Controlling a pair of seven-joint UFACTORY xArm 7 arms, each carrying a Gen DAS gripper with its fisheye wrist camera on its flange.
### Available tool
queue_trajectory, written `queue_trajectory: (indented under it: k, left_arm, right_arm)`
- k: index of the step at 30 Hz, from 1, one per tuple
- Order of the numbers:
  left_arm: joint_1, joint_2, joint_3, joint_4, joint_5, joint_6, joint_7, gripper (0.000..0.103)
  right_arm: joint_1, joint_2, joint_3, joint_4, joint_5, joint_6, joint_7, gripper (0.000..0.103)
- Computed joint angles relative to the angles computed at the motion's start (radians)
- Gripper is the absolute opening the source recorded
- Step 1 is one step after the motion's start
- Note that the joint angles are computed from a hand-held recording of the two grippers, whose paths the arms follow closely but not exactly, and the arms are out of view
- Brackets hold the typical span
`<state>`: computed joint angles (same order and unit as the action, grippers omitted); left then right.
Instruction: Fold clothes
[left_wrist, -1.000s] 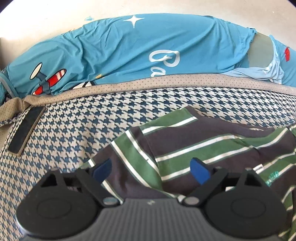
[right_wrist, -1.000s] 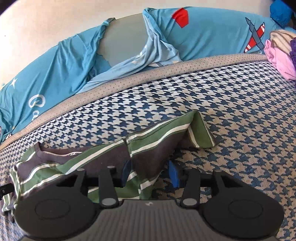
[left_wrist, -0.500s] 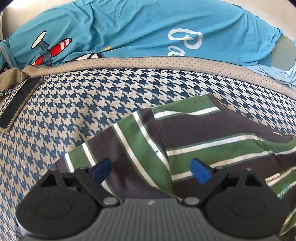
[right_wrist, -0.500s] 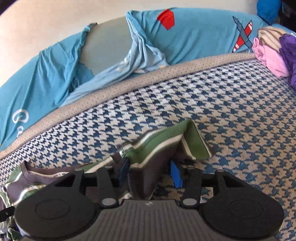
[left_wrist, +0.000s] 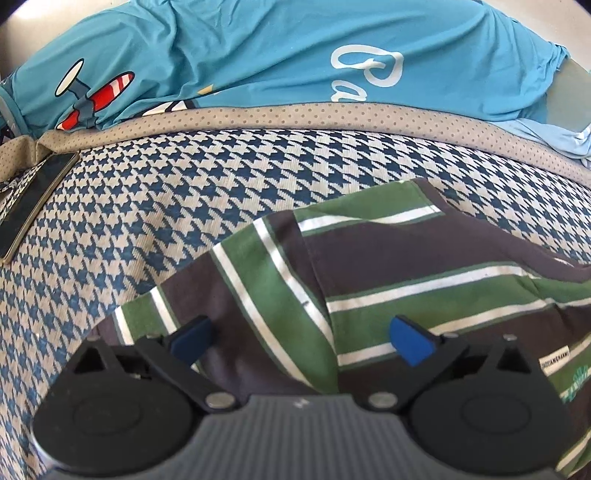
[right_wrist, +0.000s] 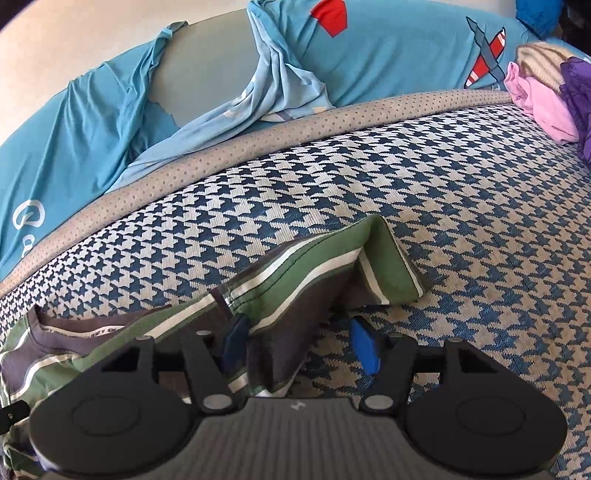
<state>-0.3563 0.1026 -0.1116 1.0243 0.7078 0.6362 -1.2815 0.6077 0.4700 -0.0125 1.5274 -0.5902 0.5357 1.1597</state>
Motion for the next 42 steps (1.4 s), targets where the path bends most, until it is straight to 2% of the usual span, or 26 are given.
queue_trajectory:
  k: [2,4,7,12,17,22,26,30,33,35,36,38,42]
  left_arm:
    - [-0.001,-0.003,0.000,-0.005,0.005,-0.002,-0.003,0.103]
    - [-0.001,-0.008,0.000,-0.010,0.016,-0.006,-0.010,0.103]
    - [-0.006,-0.012,-0.002,-0.012,0.057,-0.002,-0.033,0.103]
    - [-0.010,-0.021,-0.005,-0.012,0.113,0.025,-0.083,0.103]
    - [-0.004,-0.026,-0.010,-0.013,0.143,0.042,-0.105,0.103]
    - [-0.002,-0.023,-0.014,-0.009,0.147,0.044,-0.099,0.103]
    - [0.003,-0.033,-0.008,-0.016,0.161,0.052,-0.118,0.103]
    - [0.026,-0.072,-0.004,-0.039,0.179,0.041,-0.155,0.103]
    - [0.040,-0.102,-0.014,-0.040,0.233,0.090,-0.187,0.103]
    - [0.052,-0.121,-0.021,-0.041,0.244,0.115,-0.194,0.103]
    - [0.064,-0.136,-0.017,-0.051,0.226,0.093,-0.185,0.103]
    - [0.089,-0.164,-0.015,-0.072,0.185,0.051,-0.167,0.103]
    - [0.122,-0.213,-0.029,-0.109,0.112,0.002,-0.122,0.103]
  right_arm:
    - [-0.006,0.001,0.003,-0.009,0.000,-0.040,-0.005,0.024]
    - [-0.003,-0.001,-0.008,-0.020,-0.007,-0.086,0.011,0.008]
    - [0.025,-0.007,-0.052,-0.033,-0.059,-0.153,0.069,0.007]
    - [0.078,-0.028,-0.144,-0.028,-0.217,-0.202,0.257,0.006]
    - [0.046,-0.019,-0.127,0.006,-0.252,-0.139,0.341,0.004]
    - [0.028,-0.030,-0.133,0.000,-0.303,-0.139,0.449,0.004]
    - [0.032,-0.050,-0.138,-0.008,-0.395,-0.083,0.550,0.004]
    - [0.060,-0.064,-0.142,0.002,-0.541,0.022,0.645,0.002]
    - [0.056,-0.085,-0.126,-0.004,-0.611,0.070,0.693,0.003]
    - [0.014,-0.085,-0.083,-0.003,-0.580,0.025,0.637,0.004]
    - [-0.013,-0.081,-0.055,-0.002,-0.548,-0.007,0.592,0.004]
    - [-0.057,-0.062,-0.001,0.007,-0.451,-0.065,0.466,0.005]
    - [-0.097,-0.028,0.076,0.018,-0.241,-0.137,0.229,0.008]
